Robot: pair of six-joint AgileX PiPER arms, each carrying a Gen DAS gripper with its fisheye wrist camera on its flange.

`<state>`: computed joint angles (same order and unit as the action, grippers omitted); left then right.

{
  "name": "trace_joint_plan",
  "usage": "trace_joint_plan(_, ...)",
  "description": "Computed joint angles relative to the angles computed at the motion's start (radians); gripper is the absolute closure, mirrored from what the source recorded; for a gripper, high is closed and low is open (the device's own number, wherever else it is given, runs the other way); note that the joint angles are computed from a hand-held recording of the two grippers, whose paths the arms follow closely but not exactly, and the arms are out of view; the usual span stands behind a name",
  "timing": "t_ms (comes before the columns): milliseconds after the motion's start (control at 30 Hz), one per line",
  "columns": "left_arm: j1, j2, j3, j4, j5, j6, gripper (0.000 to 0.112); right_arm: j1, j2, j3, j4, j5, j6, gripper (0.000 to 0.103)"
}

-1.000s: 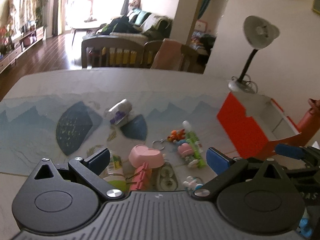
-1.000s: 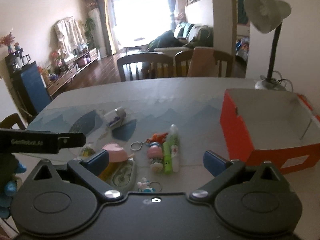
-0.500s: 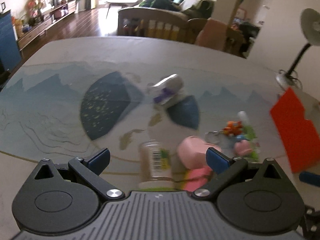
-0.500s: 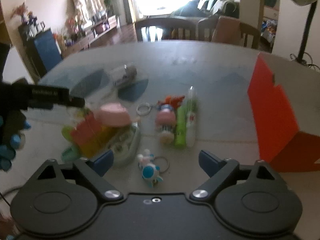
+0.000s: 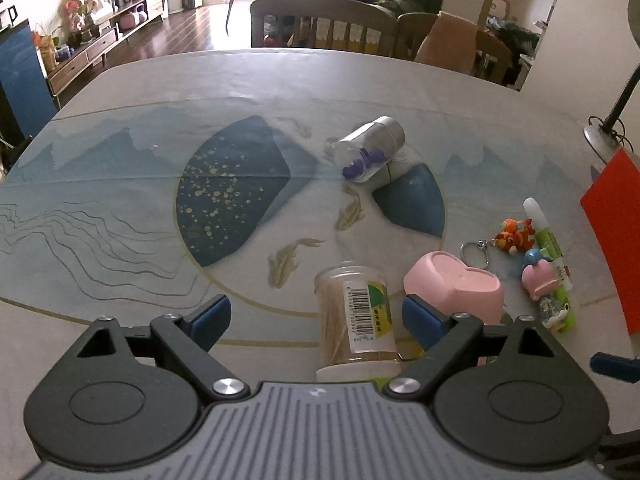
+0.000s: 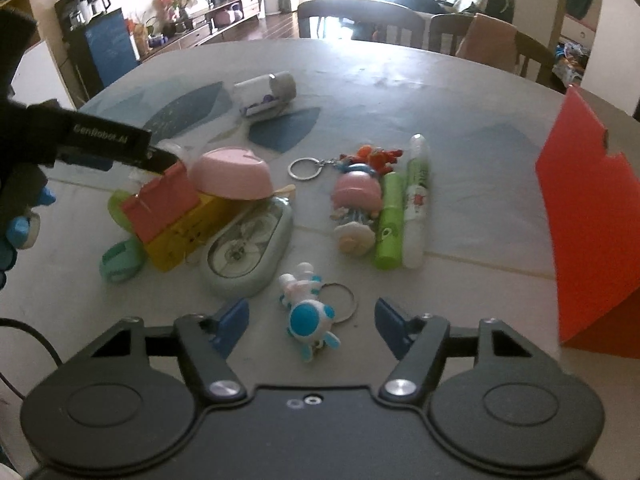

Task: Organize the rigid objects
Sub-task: 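Grasp the toothpick jar with the left tool while the right tool grasps the keychain figure, then carry the jar and keychain figure with both tools over the red box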

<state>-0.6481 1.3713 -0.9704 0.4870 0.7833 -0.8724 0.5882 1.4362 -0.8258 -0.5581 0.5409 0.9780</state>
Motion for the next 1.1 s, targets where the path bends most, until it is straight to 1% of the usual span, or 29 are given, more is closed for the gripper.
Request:
trace_joint_plan(33,0.0,0.004,0.0,0.004,-0.001,-0.006,0.019,0.002,0.007,-0.003,-0.005,0.0,-0.003,0.041)
trace_joint_plan(67,0.004,0.008,0.001,0.001,-0.007,-0.003,0.019,0.008,0.017,-0.009,-0.016,0.006,0.002,0.043)
trace_joint_plan(167,0.011,0.022,0.0,-0.018,-0.021,0.018,0.032,0.022,0.035,-0.016,-0.044,0.009,0.013,0.049)
trace_joint_plan(267,0.005,0.033,0.002,-0.01,-0.022,0.003,0.035,0.036,0.053,-0.024,-0.07,0.023,0.016,0.055)
trace_joint_plan(333,0.008,0.037,0.007,-0.015,-0.029,0.007,0.04,0.046,0.062,-0.027,-0.088,0.031,0.029,0.057)
trace_joint_plan(367,0.009,0.04,0.007,-0.02,-0.03,0.004,0.046,0.052,0.065,-0.028,-0.099,0.035,0.036,0.058)
trace_joint_plan(433,0.011,0.04,0.01,-0.025,-0.035,0.0,0.048,0.058,0.068,-0.029,-0.115,0.037,0.041,0.065)
trace_joint_plan(467,0.01,0.04,0.011,-0.021,-0.036,-0.007,0.05,0.059,0.07,-0.03,-0.119,0.036,0.042,0.066)
trace_joint_plan(567,0.012,0.034,0.016,-0.03,-0.051,0.002,0.058,0.068,0.079,-0.038,-0.137,0.045,0.059,0.075)
trace_joint_plan(667,0.023,0.028,0.02,-0.067,-0.066,0.023,0.069,0.065,0.081,-0.045,-0.128,0.053,0.069,0.076)
trace_joint_plan(733,0.014,0.029,0.016,-0.055,-0.053,0.013,0.069,0.065,0.077,-0.047,-0.124,0.057,0.081,0.08)
trace_joint_plan(800,0.005,0.029,0.013,-0.041,-0.037,0.003,0.069,0.066,0.074,-0.051,-0.114,0.064,0.096,0.08)
trace_joint_plan(933,0.016,0.008,0.014,-0.075,-0.011,0.034,0.07,0.06,0.05,-0.052,-0.064,0.08,0.12,0.08)
trace_joint_plan(1000,0.01,-0.014,0.023,-0.069,0.011,0.026,0.07,0.07,0.031,-0.049,-0.063,0.097,0.155,0.08)
trace_joint_plan(1100,0.017,-0.058,0.035,-0.093,0.036,0.056,0.07,0.099,0.0,-0.05,-0.076,0.14,0.213,0.081)
